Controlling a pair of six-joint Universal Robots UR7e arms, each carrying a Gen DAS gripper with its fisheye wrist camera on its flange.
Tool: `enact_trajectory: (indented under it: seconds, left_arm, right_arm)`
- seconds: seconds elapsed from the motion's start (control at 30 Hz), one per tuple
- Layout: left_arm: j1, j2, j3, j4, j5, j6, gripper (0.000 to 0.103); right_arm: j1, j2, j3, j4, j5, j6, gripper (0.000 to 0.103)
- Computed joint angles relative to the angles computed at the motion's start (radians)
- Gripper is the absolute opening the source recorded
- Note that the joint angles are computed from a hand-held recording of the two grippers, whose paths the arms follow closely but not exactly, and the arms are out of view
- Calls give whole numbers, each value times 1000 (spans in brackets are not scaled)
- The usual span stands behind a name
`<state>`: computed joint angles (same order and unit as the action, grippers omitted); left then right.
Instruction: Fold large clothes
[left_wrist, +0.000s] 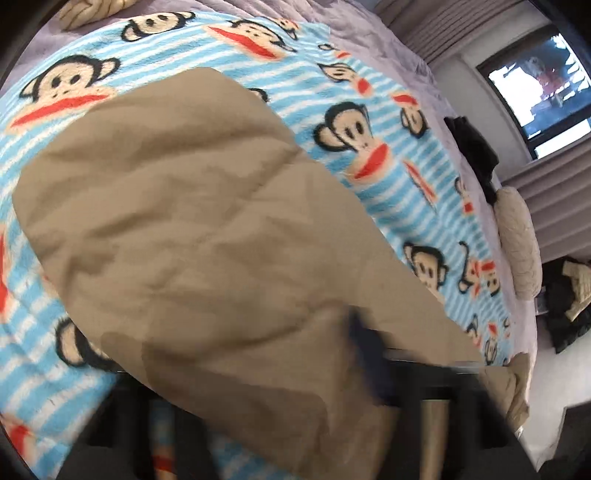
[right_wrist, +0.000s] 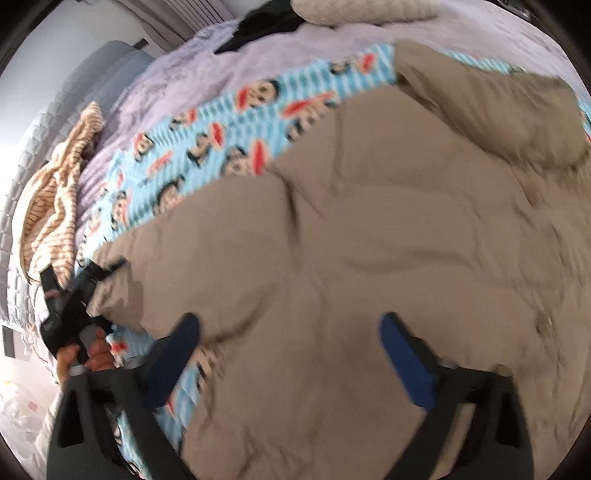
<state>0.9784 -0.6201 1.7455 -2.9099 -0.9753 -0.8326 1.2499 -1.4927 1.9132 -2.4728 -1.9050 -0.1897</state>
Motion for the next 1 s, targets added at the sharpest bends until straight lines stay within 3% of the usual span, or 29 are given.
enact_trajectory:
  seconds: [0.03, 0.07, 0.1, 0.3, 0.53, 0.67, 0.77, 0.83, 0.9, 1.0]
  left_arm:
    - [13, -4, 5, -41, -53, 23, 8]
    - [13, -14, 9, -41, -64, 27, 8]
    - [5, -16, 9, -39, -50, 41, 7]
    - [-105, -54, 21, -88, 21, 294, 7]
    - [-217, 35, -128, -102, -166, 511, 7]
    - [-275, 176, -305, -31, -267, 559, 7]
    - [-311, 300, -452, 58, -344, 584, 7]
    - [-354, 387, -539, 135, -298, 623, 7]
    - [-394, 481, -627, 243, -195, 658, 8]
    - [-422, 558, -679, 368, -138, 654, 8]
  right_arm:
    - [-2, 16, -14, 9, 28, 4, 43]
    - [-6, 28, -24, 21, 46, 12, 9]
    - [-11, 50, -38, 28, 73, 34, 5]
    - [-26, 130, -34, 9, 146, 67, 5]
    - [-84, 142, -3, 12, 251, 142, 3]
    - [-125, 25, 27, 69, 326, 107, 3]
    - [-174, -107, 57, 80, 307, 84, 3]
    - [-215, -194, 70, 81, 265, 55, 3]
    - [-260, -266, 75, 88, 218, 31, 3]
    - [-331, -331, 68, 121, 179, 5, 4]
